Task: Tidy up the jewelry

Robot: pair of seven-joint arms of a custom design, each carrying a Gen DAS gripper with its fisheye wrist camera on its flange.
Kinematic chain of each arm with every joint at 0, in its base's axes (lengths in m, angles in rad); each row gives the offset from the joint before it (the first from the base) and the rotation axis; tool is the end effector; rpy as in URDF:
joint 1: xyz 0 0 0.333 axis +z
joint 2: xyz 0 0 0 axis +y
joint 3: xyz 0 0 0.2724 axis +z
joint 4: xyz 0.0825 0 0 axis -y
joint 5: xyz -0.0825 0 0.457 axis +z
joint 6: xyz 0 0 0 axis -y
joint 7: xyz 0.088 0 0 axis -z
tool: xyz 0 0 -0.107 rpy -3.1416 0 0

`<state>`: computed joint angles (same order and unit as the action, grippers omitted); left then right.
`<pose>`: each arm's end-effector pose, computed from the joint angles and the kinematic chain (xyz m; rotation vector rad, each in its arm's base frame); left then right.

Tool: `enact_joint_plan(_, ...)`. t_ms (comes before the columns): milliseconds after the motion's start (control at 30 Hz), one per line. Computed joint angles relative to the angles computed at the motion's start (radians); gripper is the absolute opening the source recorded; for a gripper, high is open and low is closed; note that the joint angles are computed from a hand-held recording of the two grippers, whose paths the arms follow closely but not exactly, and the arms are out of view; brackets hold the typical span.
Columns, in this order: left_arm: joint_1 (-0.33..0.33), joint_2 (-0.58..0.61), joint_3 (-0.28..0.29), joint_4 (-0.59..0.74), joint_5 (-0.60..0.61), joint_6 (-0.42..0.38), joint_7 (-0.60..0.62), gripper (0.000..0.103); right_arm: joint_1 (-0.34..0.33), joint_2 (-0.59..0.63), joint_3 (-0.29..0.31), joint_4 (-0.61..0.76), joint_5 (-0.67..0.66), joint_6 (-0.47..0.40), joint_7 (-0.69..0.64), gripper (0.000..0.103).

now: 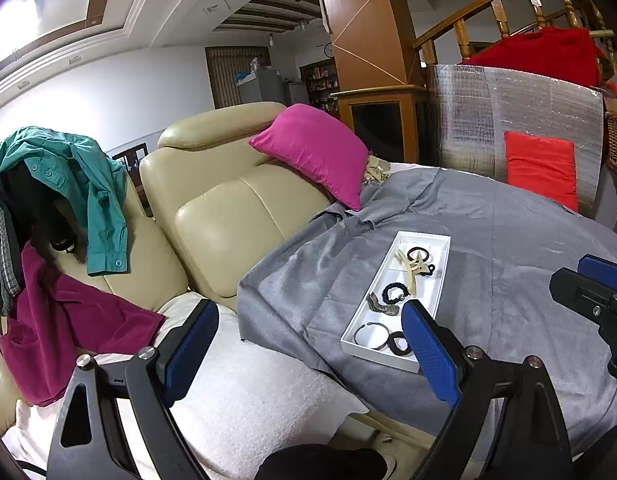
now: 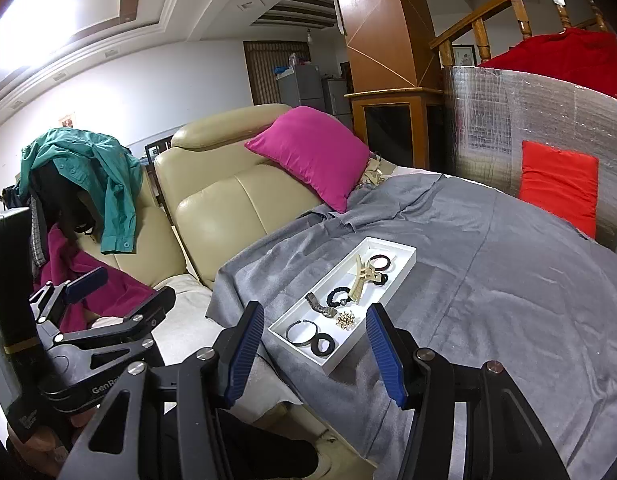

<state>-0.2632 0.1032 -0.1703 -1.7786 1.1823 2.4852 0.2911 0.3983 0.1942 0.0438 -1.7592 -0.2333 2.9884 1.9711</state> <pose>0.6373 -0.2957 0.4945 -1.5776 1.4453 -0.7015 0.6487 0.3228 0.5098 -1.7042 1.3284 -0.5963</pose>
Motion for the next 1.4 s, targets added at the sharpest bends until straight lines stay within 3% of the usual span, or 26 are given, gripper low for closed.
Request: enact_joint_plan(1400, 0.011, -0.002, 0.006, -0.009, -0.014, -0.01, -0.01, 0.093, 0.019, 0.063, -0.003, 0.08, 0.022, -0.017, -0.022, 0.058)
